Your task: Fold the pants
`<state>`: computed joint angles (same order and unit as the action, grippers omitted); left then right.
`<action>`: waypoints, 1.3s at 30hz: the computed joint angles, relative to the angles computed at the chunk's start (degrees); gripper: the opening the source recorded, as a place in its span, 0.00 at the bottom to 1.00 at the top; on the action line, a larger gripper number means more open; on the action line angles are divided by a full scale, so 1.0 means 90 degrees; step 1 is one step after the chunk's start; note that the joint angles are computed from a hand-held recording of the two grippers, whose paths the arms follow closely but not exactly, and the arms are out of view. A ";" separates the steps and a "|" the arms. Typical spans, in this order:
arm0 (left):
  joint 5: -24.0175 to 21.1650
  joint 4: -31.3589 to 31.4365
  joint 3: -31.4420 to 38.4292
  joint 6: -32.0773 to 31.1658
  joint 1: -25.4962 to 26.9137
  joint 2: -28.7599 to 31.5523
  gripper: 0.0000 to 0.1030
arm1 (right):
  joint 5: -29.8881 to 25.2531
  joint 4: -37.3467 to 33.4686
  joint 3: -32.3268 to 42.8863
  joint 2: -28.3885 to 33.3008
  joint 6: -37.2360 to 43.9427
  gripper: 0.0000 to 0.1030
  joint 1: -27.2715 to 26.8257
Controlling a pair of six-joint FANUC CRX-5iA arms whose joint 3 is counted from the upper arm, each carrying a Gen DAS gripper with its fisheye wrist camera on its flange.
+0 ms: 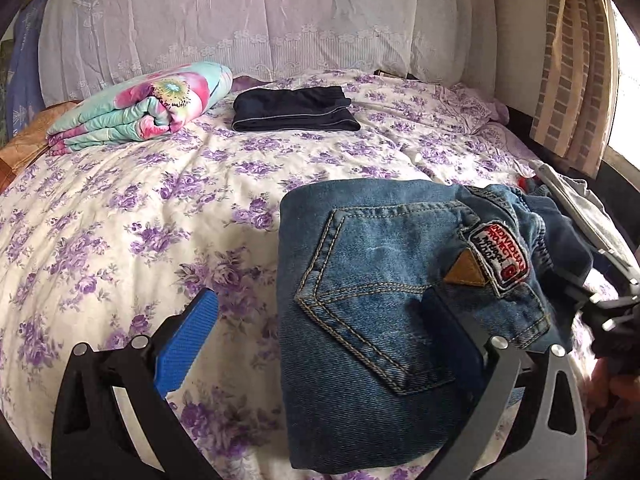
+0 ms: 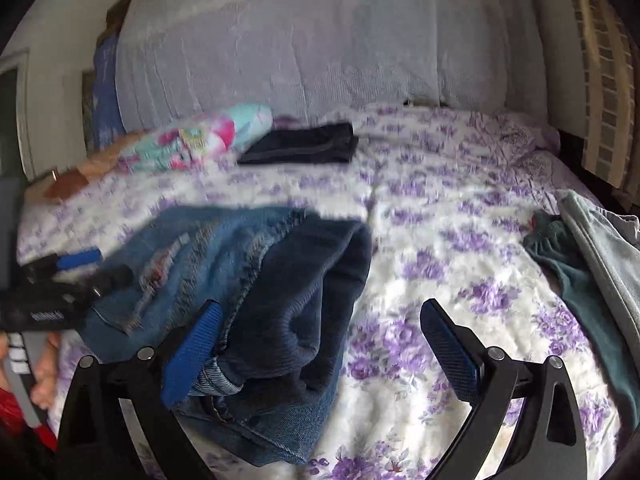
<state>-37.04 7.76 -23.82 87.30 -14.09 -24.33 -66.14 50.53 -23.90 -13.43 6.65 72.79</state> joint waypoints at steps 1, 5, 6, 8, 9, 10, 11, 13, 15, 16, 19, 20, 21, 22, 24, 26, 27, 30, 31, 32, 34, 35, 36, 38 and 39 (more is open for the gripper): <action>-0.0055 -0.0142 0.0062 0.0122 -0.0028 0.0030 0.96 | 0.0174 0.0001 -0.0057 -0.0091 -0.0114 0.97 -0.0060; -0.0094 -0.0702 0.0209 0.0603 -0.0243 0.0051 0.96 | 0.0329 0.0241 -0.0440 -0.0382 -0.0657 0.97 0.0083; -0.0109 -0.0859 0.0239 0.0749 -0.0309 0.0042 0.96 | 0.0252 0.0575 -0.0594 -0.0450 -0.0883 0.97 0.0180; -0.0138 -0.1056 0.0272 0.0937 -0.0383 0.0023 0.96 | 0.0138 0.1225 -0.0851 -0.0513 -0.1278 0.97 0.0385; -0.0139 -0.1057 0.0269 0.0948 -0.0377 0.0020 0.96 | 0.0100 0.1446 -0.0953 -0.0544 -0.1382 0.97 0.0449; -0.0139 -0.1033 0.0254 0.0942 -0.0375 0.0011 0.96 | 0.0063 0.1477 -0.0929 -0.0497 -0.1347 0.97 0.0459; -0.0131 -0.0972 0.0232 0.0890 -0.0347 0.0009 0.96 | -0.0035 0.1311 -0.0797 -0.0388 -0.1183 0.97 0.0446; -0.0122 -0.0905 0.0203 0.0830 -0.0316 -0.0003 0.96 | -0.0206 0.0631 -0.0354 -0.0108 -0.0681 0.97 0.0334; -0.0161 -0.1032 0.0246 0.0935 -0.0368 0.0010 0.96 | 0.0029 0.0355 -0.0295 -0.0156 -0.0549 0.97 0.0203; -0.0173 -0.1101 0.0264 0.1002 -0.0398 0.0011 0.96 | 0.0160 0.0321 -0.0363 -0.0245 -0.0608 0.97 0.0177; -0.0173 -0.1075 0.0255 0.1002 -0.0399 0.0004 0.96 | 0.0434 0.0347 -0.0541 -0.0438 -0.0782 0.97 0.0156; -0.0164 -0.1000 0.0227 0.0951 -0.0375 -0.0005 0.96 | 0.0552 0.0314 -0.0573 -0.0492 -0.0769 0.97 0.0135; -0.0142 -0.0852 0.0173 0.0842 -0.0323 -0.0023 0.96 | 0.0787 0.0197 -0.0619 -0.0595 -0.0736 0.97 0.0077; -0.0094 -0.0533 0.0060 0.0596 -0.0212 -0.0056 0.96 | 0.1105 -0.0019 -0.0665 -0.0729 -0.0687 0.97 -0.0030; 0.0000 0.0488 -0.0271 -0.0202 0.0120 -0.0105 0.96 | 0.1796 -0.0717 -0.0705 -0.0982 -0.0565 0.97 -0.0330; -0.0043 0.1687 -0.0609 -0.1081 0.0446 -0.0080 0.96 | 0.2488 -0.1564 -0.0761 -0.1196 -0.0377 0.97 -0.0677; -0.0102 0.2174 -0.0734 -0.1425 0.0561 -0.0049 0.96 | 0.2707 -0.1752 -0.0806 -0.1261 -0.0355 0.97 -0.0772; -0.0427 0.3395 -0.0994 -0.2263 0.0829 0.0113 0.96 | 0.2911 -0.1832 -0.0833 -0.1284 -0.0376 0.97 -0.0842; -0.0660 0.3945 -0.1096 -0.2639 0.0955 0.0214 0.96 | 0.2957 -0.1957 -0.0799 -0.1271 -0.0314 0.97 -0.0887; -0.0929 0.4516 -0.1211 -0.3039 0.1086 0.0329 0.95 | 0.3050 -0.2018 -0.0806 -0.1289 -0.0336 0.97 -0.0934; -0.1335 0.5479 -0.1454 -0.3709 0.1290 0.0459 0.95 | 0.3610 -0.2077 -0.0995 -0.1461 -0.0589 0.97 -0.1109; -0.1458 0.5767 -0.1537 -0.3929 0.1336 0.0476 0.95 | 0.3995 -0.2181 -0.1101 -0.1543 -0.0722 0.97 -0.1242; -0.1588 0.5939 -0.1570 -0.4093 0.1361 0.0509 0.95 | 0.4221 -0.2354 -0.1126 -0.1572 -0.0763 0.97 -0.1358; -0.1771 0.5843 -0.1471 -0.4173 0.1325 0.0579 0.95 | 0.3987 -0.2952 -0.0820 -0.1409 -0.0367 0.97 -0.1460; -0.1833 0.5678 -0.1366 -0.4160 0.1271 0.0626 0.95 | 0.3660 -0.3310 -0.0522 -0.1228 0.0122 0.97 -0.1457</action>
<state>-53.54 58.87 -36.12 49.86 -2.65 -18.69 -33.20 20.74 -28.60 -24.49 7.75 59.68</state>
